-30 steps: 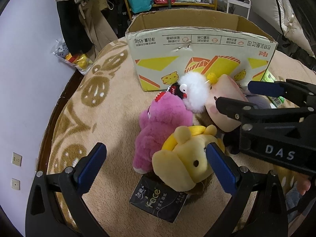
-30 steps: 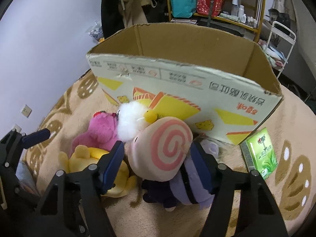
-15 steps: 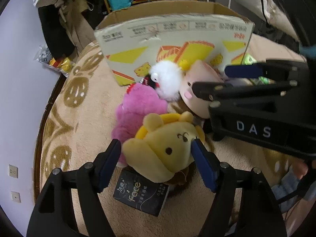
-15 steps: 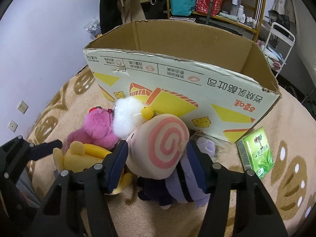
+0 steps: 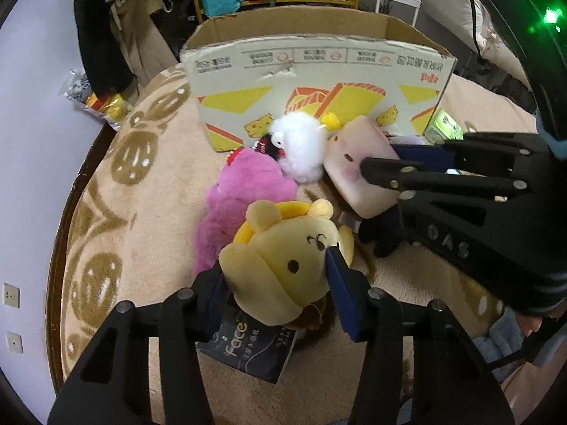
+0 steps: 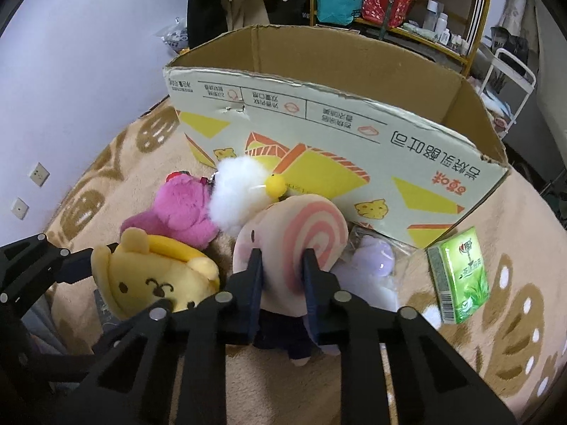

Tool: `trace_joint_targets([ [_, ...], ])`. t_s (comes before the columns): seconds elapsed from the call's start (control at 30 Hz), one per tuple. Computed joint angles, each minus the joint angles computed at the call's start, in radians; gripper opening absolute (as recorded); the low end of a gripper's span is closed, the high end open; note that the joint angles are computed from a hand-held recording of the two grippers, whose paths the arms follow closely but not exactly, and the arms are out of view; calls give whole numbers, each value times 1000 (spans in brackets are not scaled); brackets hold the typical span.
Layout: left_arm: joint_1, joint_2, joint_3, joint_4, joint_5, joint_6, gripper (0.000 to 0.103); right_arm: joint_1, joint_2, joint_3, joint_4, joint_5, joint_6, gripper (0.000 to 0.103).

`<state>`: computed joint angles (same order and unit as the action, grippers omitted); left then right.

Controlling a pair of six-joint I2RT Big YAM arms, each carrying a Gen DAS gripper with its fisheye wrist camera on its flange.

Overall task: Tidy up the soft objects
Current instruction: 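Close left tool on yellow dog plush while right tool grasps pink swirl plush, then lift yellow plush over the box with left tool while right tool carries pink swirl plush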

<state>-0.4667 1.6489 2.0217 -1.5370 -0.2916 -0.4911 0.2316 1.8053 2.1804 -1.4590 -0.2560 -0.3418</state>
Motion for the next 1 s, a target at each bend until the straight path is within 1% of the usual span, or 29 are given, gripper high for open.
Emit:
trace_joint_targets([
  [0.1, -2, -13, 0, 3, -28, -16, 51, -17, 16, 31, -34, -45, 35, 17],
  [0.27, -7, -39, -3, 15, -61, -35, 51, -40, 8, 44, -58, -119, 72, 17],
  [0.33, -10, -49, -7, 21, -79, -38, 51, -42, -15, 23, -41, -131, 71, 17],
  [0.53, -30, -91, -24, 60, -169, -38, 51, -54, -81, -24, 12, -146, 84, 17],
  [0.67, -41, -119, -36, 95, -227, -36, 51, -89, -99, -10, 2, -183, 134, 17],
  [0.77, -47, -140, -42, 130, -262, -30, 51, -109, -124, -17, 36, -185, 154, 17],
  [0.83, -56, -151, -39, 159, -307, -11, 51, -127, -141, -22, 73, -197, 172, 17],
  [0.9, -62, -157, -35, 184, -336, 6, 51, -141, -159, -31, 120, -208, 198, 17],
  [1.0, -62, -158, -15, 216, -355, 29, 51, -156, -176, -33, 191, -216, 226, 17],
])
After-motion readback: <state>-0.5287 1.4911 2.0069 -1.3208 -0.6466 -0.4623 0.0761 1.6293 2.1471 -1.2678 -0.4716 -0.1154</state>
